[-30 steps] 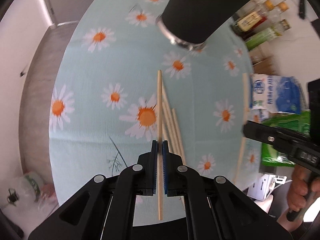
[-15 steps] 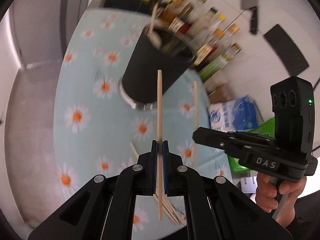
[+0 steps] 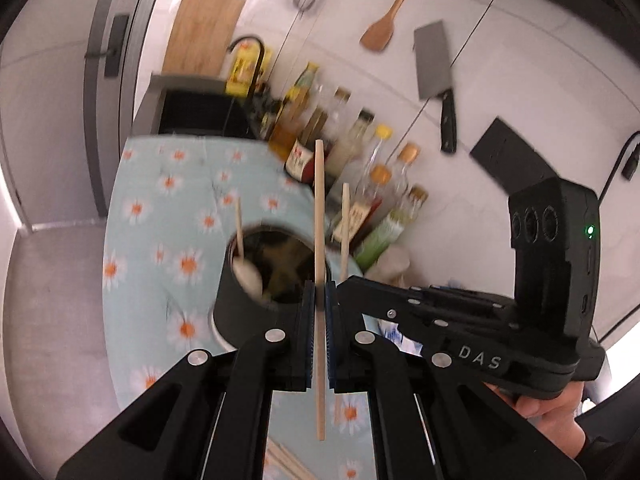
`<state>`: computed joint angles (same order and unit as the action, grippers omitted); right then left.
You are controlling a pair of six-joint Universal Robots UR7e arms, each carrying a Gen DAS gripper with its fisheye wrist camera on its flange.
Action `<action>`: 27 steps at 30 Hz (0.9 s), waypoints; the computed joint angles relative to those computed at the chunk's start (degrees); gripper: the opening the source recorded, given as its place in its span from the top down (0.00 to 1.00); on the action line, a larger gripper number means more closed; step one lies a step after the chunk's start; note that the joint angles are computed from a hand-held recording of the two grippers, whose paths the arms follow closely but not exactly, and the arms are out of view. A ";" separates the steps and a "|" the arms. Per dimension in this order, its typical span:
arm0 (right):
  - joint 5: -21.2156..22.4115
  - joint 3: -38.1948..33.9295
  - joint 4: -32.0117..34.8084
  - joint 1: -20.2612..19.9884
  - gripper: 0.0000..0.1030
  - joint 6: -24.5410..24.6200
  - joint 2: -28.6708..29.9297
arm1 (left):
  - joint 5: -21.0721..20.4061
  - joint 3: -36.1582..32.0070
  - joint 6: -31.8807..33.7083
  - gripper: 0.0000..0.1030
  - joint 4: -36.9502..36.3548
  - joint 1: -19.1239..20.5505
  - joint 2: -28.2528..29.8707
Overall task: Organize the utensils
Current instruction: 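Lift both chopsticks upright and carry both tools over the black holder, then lower both chopsticks into the black holder and open both tools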
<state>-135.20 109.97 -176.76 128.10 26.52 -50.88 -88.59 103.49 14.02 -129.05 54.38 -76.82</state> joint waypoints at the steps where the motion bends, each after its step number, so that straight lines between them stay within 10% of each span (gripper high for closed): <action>1: -0.74 -0.22 -1.88 -0.15 0.94 -1.57 0.16 | -0.11 -0.20 0.32 0.96 -1.03 -0.02 0.35; 15: -7.32 -5.02 -27.60 -1.34 0.94 -24.40 4.41 | -5.84 0.75 7.87 0.96 -22.99 0.37 5.56; 27: -8.17 -6.15 -38.25 -2.72 0.94 -31.61 7.00 | -8.98 3.13 12.66 0.96 -32.81 1.59 8.13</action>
<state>-143.37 103.82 -215.01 125.39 -5.09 -43.89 -97.57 106.62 26.69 -161.86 55.97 -68.68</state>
